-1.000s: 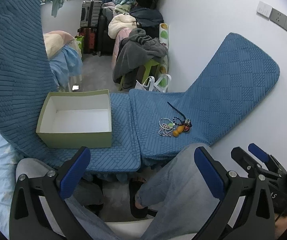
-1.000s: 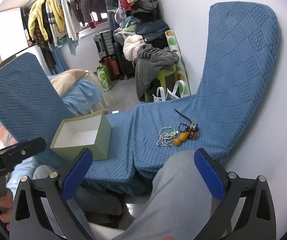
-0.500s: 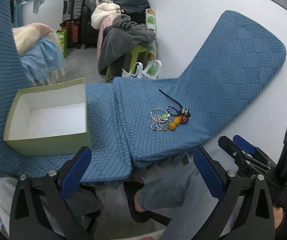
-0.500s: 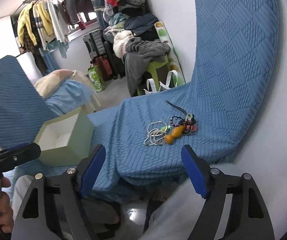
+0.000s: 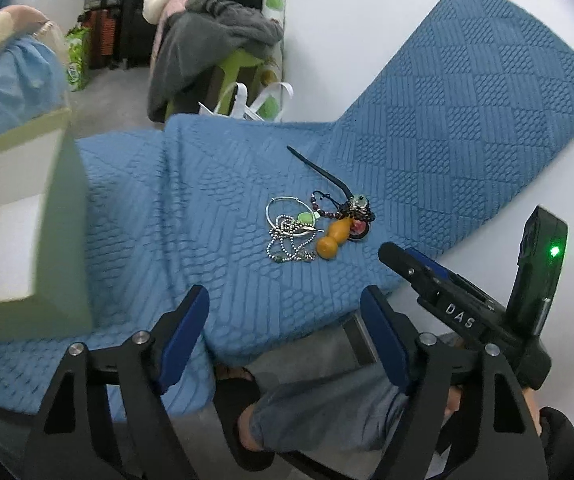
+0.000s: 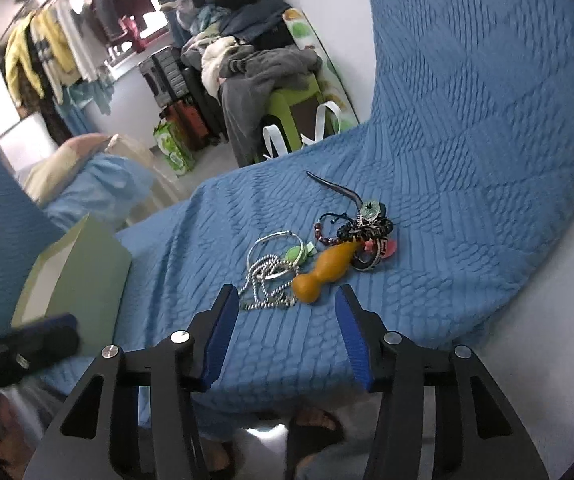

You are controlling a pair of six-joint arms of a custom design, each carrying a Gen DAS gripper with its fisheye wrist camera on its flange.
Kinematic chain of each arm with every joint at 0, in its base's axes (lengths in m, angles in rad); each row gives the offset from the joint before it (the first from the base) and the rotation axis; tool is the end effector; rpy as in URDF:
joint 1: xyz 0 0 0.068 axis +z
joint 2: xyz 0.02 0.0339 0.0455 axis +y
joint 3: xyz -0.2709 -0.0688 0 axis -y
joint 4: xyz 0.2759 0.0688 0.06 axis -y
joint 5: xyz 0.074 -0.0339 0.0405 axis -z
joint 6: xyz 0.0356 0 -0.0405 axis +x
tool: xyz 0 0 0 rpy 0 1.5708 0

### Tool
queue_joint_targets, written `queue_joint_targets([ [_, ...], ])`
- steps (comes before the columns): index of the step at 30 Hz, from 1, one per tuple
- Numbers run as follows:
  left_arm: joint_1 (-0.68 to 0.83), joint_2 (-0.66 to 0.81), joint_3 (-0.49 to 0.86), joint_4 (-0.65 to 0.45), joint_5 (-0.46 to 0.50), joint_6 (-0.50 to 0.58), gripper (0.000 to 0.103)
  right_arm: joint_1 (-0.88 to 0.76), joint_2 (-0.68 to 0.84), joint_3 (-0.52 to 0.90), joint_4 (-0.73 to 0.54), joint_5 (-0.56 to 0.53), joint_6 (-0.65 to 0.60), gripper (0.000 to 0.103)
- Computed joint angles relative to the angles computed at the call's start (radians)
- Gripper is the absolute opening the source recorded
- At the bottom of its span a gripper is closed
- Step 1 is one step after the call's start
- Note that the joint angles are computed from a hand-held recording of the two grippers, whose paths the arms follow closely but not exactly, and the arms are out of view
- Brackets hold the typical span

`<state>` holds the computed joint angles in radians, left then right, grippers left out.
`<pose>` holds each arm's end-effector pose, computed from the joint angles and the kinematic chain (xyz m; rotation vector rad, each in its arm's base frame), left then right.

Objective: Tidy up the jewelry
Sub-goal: 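Move both tools toward the jewelry pile and lower the right gripper, then close the right gripper on the orange gourd pendant while the left gripper grasps the silver chain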

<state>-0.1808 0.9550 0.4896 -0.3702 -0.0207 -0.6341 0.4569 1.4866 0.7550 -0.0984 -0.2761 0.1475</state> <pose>0.2072 -0.0371 0.1832 -0.5569 2.3717 -0.3486 0.2790 0.1480 0.1639 -0.5073 2.3964 0.6071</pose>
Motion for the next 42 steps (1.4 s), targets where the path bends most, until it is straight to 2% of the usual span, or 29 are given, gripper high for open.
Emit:
queue_joint_targets([
  [3, 0.021, 0.149, 0.005, 0.141, 0.032, 0.023, 0.070, -0.006, 0.112, 0.054, 0.031, -0.015, 0.000, 0.047],
  [7, 0.045, 0.332, 0.022, 0.310, 0.065, 0.035, 0.068, -0.020, 0.273, 0.159, 0.002, -0.020, 0.000, 0.048],
  [9, 0.049, 0.402, 0.039, 0.356, 0.072, 0.036, 0.064, -0.028, 0.319, 0.190, -0.001, -0.031, -0.010, 0.048],
  [14, 0.066, 0.553, 0.093, 0.436, 0.085, 0.042, 0.062, -0.035, 0.411, 0.262, -0.016, -0.039, -0.002, 0.048],
  [21, 0.074, 0.666, 0.146, 0.472, 0.079, 0.036, 0.056, -0.020, 0.440, 0.296, -0.018, -0.015, -0.002, 0.047],
  [24, 0.065, 0.705, 0.173, 0.472, 0.068, 0.046, 0.055, -0.034, 0.443, 0.307, -0.041, -0.044, -0.006, 0.044],
  [25, 0.057, 0.705, 0.173, 0.470, 0.063, 0.044, 0.054, -0.039, 0.443, 0.312, -0.050, -0.055, -0.007, 0.039],
  [26, 0.055, 0.718, 0.182, 0.469, 0.061, 0.045, 0.052, -0.042, 0.437, 0.309, -0.055, -0.062, -0.010, 0.022],
  [29, 0.059, 0.748, 0.205, 0.462, 0.063, 0.051, 0.047, -0.040, 0.425, 0.301, -0.057, -0.042, -0.033, 0.022],
  [40, 0.045, 0.840, 0.307, 0.419, 0.007, 0.110, 0.040, -0.076, 0.404, 0.291, -0.065, -0.128, -0.033, 0.022],
  [42, 0.039, 0.852, 0.319, 0.415, 0.000, 0.105, 0.029, -0.079, 0.399, 0.286, -0.068, -0.127, -0.041, 0.022],
])
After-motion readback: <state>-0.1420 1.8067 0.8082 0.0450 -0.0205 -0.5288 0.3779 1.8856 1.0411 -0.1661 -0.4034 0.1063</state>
